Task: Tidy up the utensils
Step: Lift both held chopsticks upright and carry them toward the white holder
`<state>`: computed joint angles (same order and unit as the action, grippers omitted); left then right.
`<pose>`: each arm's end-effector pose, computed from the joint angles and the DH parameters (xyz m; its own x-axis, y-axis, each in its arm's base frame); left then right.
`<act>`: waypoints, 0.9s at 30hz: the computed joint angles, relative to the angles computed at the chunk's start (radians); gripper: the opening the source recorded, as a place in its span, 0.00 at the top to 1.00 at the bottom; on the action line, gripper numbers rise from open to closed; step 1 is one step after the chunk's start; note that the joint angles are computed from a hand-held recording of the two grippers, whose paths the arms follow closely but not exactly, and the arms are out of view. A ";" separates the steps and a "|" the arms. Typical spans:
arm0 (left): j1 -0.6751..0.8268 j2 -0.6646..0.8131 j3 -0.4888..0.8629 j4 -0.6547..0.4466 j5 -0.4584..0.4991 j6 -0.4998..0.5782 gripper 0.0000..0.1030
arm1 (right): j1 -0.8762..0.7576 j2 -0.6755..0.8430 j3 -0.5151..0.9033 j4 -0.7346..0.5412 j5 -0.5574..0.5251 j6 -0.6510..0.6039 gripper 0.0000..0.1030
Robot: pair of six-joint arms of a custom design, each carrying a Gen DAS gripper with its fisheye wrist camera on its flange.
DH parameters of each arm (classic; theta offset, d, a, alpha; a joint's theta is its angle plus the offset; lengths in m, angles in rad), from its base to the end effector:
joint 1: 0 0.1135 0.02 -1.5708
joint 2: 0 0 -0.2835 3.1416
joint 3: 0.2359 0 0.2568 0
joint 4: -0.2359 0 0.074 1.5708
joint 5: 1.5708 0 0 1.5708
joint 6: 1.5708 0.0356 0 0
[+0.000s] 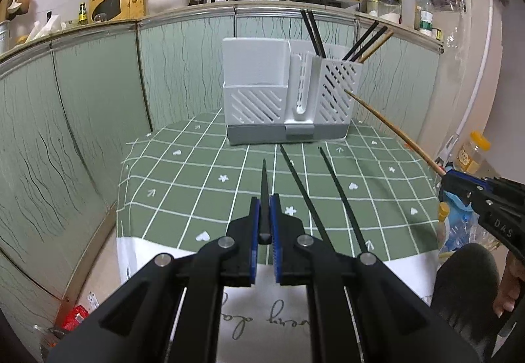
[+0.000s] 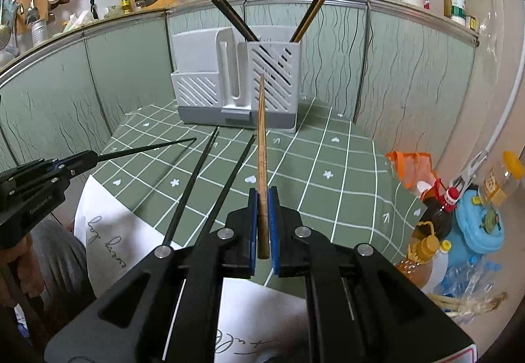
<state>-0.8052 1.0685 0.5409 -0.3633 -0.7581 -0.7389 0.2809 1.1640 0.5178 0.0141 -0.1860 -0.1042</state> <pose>0.1509 -0.1216 0.2105 -0.5492 -0.1343 -0.8248 -0.1973 0.9799 -0.0282 0.2204 0.0704 0.2070 -0.5214 -0.2568 -0.8138 -0.4726 0.8809 0.0248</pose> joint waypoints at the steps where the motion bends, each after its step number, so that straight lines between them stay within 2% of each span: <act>1: 0.000 -0.007 0.006 -0.009 0.001 0.001 0.92 | -0.004 0.000 0.012 -0.015 -0.007 -0.004 0.94; 9: 0.007 -0.065 0.042 -0.064 0.008 0.030 0.92 | -0.013 -0.007 0.034 -0.056 -0.019 -0.007 0.94; 17: 0.036 -0.090 0.055 -0.071 0.032 0.062 0.92 | -0.033 -0.022 0.062 -0.078 -0.049 -0.010 0.94; 27: 0.150 -0.138 0.110 -0.065 0.121 0.193 0.92 | -0.067 -0.012 0.168 -0.127 -0.101 -0.015 0.94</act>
<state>-0.6547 0.9303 0.6505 -0.4278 -0.6374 -0.5463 0.2143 1.1517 0.6862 -0.1128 -0.2866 -0.1194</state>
